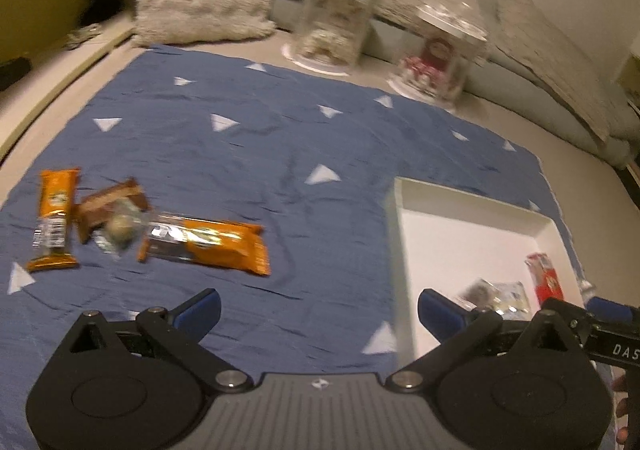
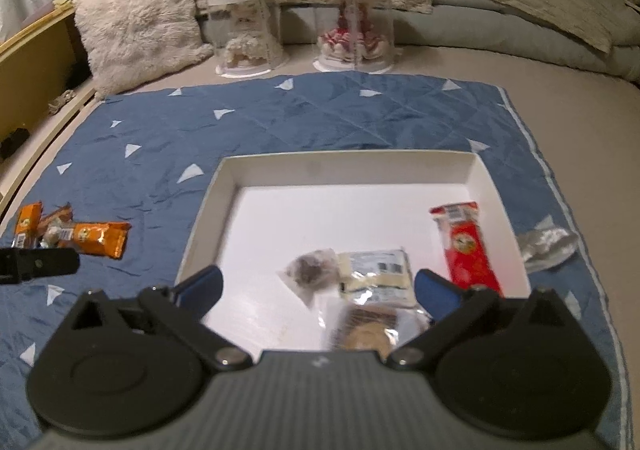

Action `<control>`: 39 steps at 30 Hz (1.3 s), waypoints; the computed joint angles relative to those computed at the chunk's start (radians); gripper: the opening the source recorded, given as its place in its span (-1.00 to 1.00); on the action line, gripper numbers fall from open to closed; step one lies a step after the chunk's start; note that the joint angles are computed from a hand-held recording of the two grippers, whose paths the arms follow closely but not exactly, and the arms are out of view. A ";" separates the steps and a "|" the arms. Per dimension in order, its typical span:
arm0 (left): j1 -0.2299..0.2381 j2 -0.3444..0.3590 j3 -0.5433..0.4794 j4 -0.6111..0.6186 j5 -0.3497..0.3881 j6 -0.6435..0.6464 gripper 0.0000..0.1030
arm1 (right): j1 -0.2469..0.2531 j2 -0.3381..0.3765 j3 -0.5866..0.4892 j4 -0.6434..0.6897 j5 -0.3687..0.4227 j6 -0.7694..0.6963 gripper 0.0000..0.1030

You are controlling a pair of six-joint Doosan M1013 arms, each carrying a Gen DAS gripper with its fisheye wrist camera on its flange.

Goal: Organize snacks
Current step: 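Lift both tools from the tray back toward the orange bars, then grasp orange bar with left tool while right tool grasps another orange bar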

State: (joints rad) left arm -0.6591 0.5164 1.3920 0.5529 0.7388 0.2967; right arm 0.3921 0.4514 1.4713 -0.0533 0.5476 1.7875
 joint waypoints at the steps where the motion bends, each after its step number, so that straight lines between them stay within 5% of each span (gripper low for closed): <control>1: 0.004 -0.006 0.009 0.010 0.001 -0.012 1.00 | 0.004 0.005 -0.007 0.002 0.001 0.000 1.00; 14: 0.061 -0.079 0.122 0.110 0.029 -0.199 1.00 | 0.064 0.061 -0.090 0.104 -0.018 -0.095 1.00; 24: 0.109 -0.085 0.146 0.113 0.068 -0.244 1.00 | 0.103 0.117 -0.148 0.297 -0.051 -0.345 1.00; 29: 0.132 -0.082 0.155 0.144 0.075 -0.310 1.00 | 0.129 0.159 -0.183 0.277 -0.081 -0.447 1.00; 33: 0.151 -0.081 0.165 0.172 0.061 -0.374 0.96 | 0.130 0.201 -0.228 0.369 -0.049 -0.655 1.00; 39: 0.184 -0.068 0.171 0.203 0.049 -0.448 0.63 | 0.139 0.279 -0.343 0.414 0.059 -0.795 0.85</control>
